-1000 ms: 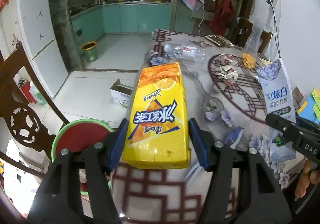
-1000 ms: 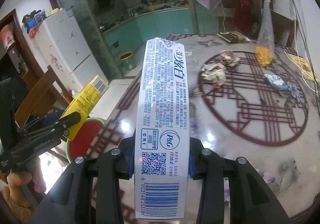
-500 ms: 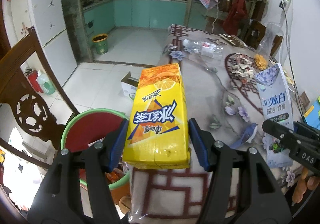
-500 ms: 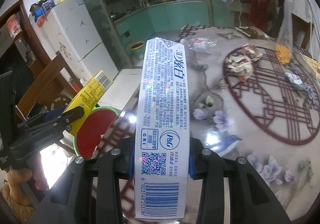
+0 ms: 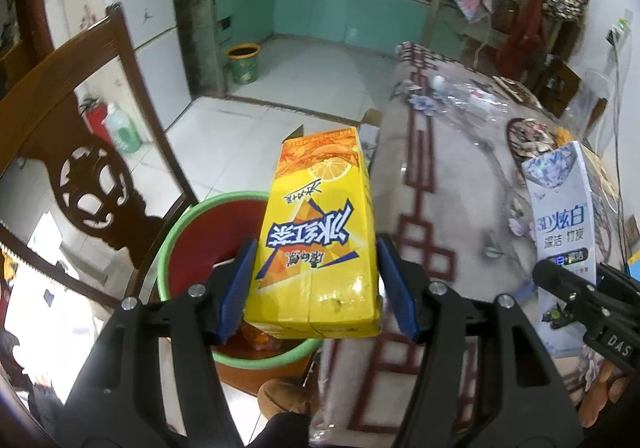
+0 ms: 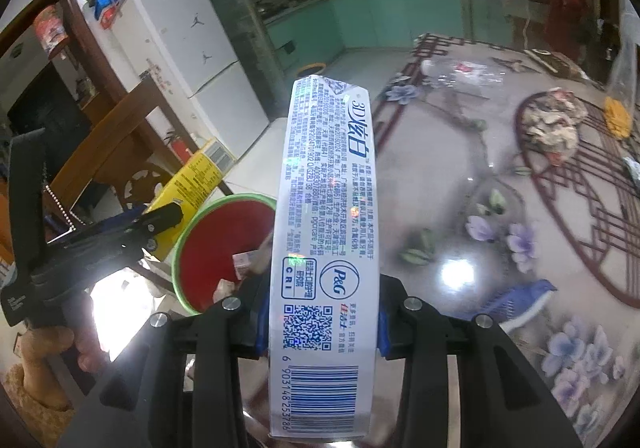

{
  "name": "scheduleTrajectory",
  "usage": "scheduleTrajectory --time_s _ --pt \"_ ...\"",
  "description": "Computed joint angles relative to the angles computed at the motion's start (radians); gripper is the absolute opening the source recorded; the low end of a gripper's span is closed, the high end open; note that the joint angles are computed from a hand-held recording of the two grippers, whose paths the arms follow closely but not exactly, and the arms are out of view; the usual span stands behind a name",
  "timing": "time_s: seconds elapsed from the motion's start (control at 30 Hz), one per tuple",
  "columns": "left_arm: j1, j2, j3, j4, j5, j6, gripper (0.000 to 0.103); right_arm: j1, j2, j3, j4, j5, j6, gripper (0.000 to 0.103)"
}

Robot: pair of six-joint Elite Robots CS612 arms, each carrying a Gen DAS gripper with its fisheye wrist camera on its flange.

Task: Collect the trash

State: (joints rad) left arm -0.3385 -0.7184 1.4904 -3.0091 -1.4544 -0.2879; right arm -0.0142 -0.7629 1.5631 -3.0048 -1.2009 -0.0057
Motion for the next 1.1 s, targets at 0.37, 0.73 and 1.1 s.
scheduleTrajectory --time_s 0.37,0.73,1.1 --pt "0.038 0.002 0.001 0.048 0.052 -0.103 0.058 0.039 0.056 -0.110 0.093 0.092 -0.008 0.037" --pt "0.049 0.006 -0.004 0.073 0.075 -0.126 0.059 0.074 0.113 -0.205 0.226 0.166 -0.032 0.037" --pt "0.056 0.010 -0.009 0.090 0.091 -0.142 0.059 0.089 0.155 -0.270 0.324 0.194 -0.035 0.037"
